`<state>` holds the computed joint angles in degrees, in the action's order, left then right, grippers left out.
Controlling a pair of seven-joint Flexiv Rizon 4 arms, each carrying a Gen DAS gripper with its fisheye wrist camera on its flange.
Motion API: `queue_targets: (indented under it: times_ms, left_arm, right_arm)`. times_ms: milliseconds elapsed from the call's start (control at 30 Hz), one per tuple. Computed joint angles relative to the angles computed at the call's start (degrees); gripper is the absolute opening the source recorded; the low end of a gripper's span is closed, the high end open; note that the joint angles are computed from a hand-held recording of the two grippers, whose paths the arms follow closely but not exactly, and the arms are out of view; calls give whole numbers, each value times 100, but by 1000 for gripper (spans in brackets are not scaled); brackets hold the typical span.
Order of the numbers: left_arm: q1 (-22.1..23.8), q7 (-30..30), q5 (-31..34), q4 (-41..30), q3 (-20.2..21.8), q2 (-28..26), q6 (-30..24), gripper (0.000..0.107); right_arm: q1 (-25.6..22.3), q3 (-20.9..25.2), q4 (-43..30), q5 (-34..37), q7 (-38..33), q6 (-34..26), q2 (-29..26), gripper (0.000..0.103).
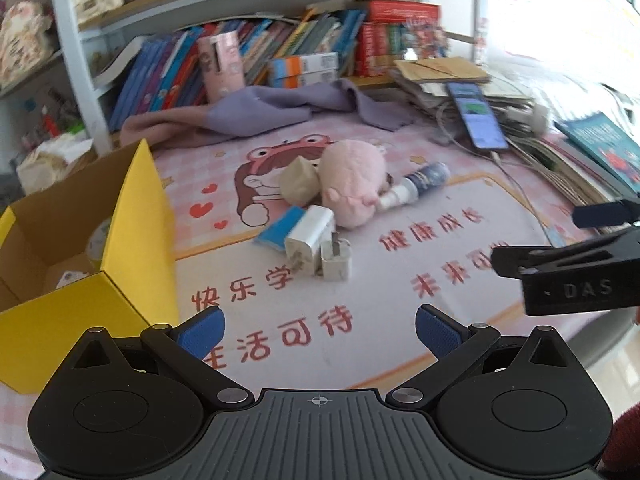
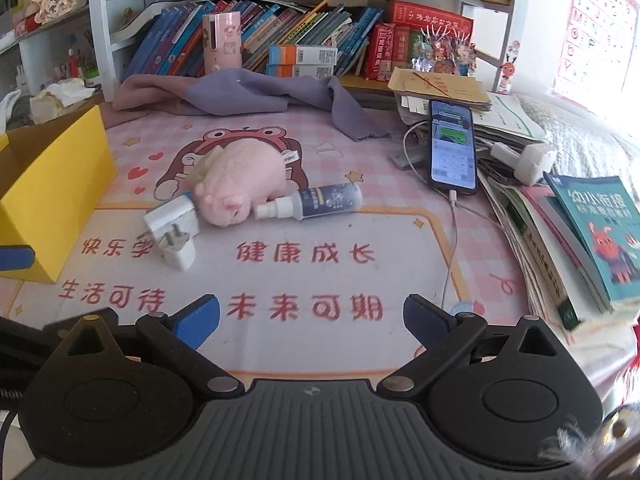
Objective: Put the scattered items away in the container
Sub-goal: 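Lower the left tool onto the white plug charger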
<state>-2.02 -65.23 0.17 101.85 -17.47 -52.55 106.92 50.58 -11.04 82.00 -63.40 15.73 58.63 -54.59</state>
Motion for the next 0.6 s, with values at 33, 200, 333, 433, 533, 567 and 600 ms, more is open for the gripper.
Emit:
queue_targets:
  times_ms: [33, 200, 333, 433, 533, 567, 600]
  left_arm:
    - [-105, -48, -84, -55, 86, -16, 12, 103]
    - [-822, -270, -599, -434, 757, -106, -22, 102]
    - [-1167, -395, -906, -725, 1059, -213, -161, 101]
    - [-1368, -417, -1031, -935, 1235, -302, -329, 99]
    - [-1473, -425, -1112, -1165, 1316, -405, -523, 92]
    - [-1474, -428, -1127, -1233, 1306, -435, -601, 89]
    - [-1467, -431, -1148, -1309, 1285, -465, -716, 82]
  right_arm:
    - [-56, -16, 5, -30, -9, 90, -6, 99]
    - [-332, -119, -41, -112, -129, 637, -94, 97]
    - [-494, -175, -196, 19, -444, 955, -237, 87]
    - [-588, -209, -331, 234, -740, 1148, -361, 80]
    - [-644, -265, -459, 485, -1044, 1313, -474, 75]
    - [-658, -285, -514, 573, -1150, 1364, -517, 74]
    - [-678, -295, -585, 665, -1268, 1412, -568, 73]
